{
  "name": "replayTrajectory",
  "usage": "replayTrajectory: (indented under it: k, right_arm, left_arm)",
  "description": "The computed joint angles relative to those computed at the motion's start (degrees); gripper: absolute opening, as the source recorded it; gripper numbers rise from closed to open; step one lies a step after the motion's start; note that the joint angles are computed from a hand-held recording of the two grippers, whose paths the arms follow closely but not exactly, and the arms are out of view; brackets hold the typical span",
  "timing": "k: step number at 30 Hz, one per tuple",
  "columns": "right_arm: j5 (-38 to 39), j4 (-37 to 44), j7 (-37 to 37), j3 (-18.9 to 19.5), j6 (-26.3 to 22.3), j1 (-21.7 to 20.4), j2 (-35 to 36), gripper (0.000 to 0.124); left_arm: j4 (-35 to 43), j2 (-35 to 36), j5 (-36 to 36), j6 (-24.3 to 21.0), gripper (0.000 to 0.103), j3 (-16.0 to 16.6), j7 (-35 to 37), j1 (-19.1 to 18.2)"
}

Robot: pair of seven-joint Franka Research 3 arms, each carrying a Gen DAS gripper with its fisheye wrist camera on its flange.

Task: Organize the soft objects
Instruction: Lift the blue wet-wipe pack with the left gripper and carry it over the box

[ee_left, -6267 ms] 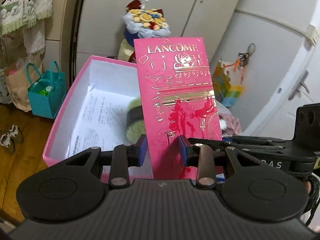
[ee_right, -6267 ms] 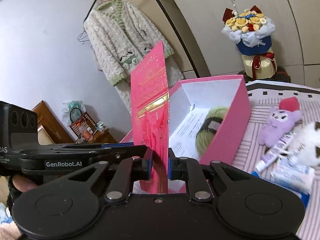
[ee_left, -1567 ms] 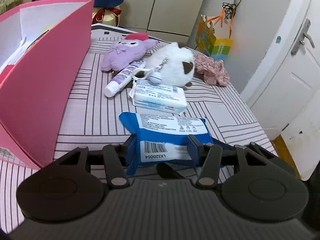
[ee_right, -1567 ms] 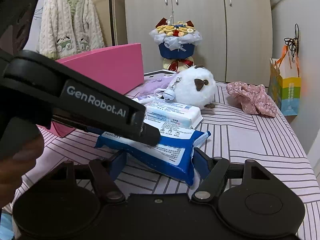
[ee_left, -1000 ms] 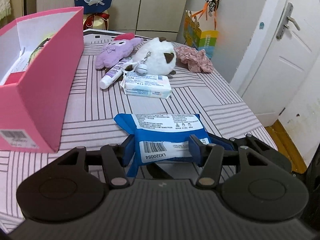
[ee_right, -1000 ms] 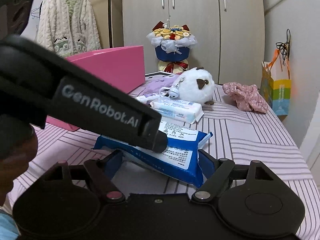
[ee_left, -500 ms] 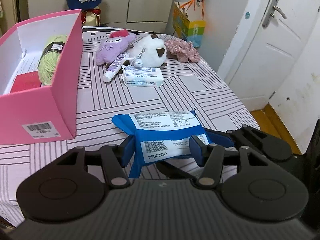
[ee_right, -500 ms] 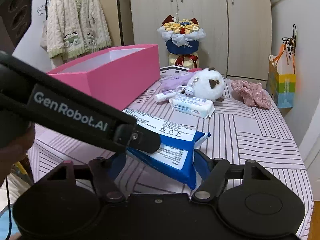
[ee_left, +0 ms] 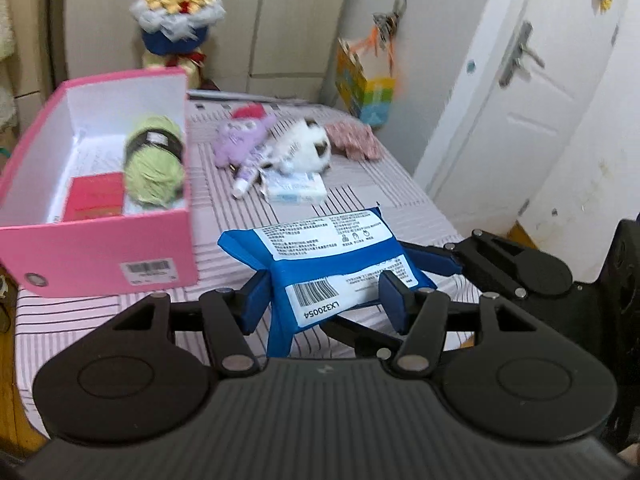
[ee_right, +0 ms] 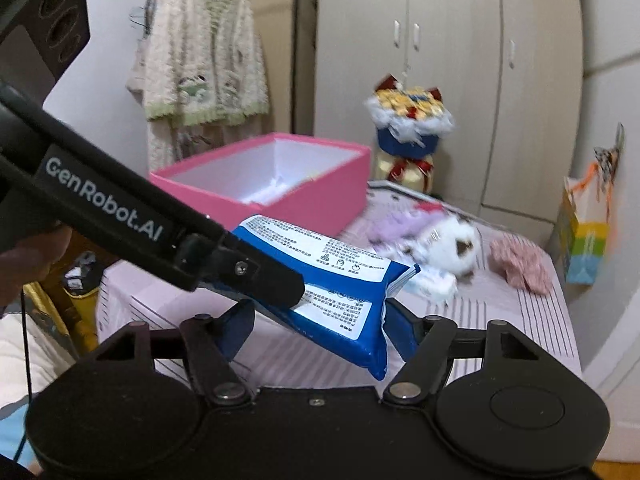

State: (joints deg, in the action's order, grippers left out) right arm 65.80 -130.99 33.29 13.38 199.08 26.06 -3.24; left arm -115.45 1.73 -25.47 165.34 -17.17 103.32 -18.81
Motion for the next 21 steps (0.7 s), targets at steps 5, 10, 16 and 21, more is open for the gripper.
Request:
replayTrajectory:
  k: [5,10,16,21]
  right_arm:
    - [-10.09,1.38,7.77,-1.05,1.21,1.01,1.84,0.075]
    - [-21.08,4.48,17.05,-2.67,0.45,1.29,5.11,0.075]
    - [-38.15,9.86,32.19,-2.68,-1.53,-1.73,9.73,0.075]
    - [-47.7,17.28,39.62,-1.12,-4.11,-5.12,15.45,0.075]
  left_arm:
    - [-2.1,-1.93,1.6,4.14,0.057,1.11,-1.81,0.09]
    - [-2.26,-2.4,3.24,5.93,0.057,2.58,-4.27,0.79]
    - [-0.49,-1.06,6.33,8.37,0.057,3.66,-7.28,2.56]
    - [2.81,2.08,11.91,9.46,0.057,3.66,-12.1,5.09]
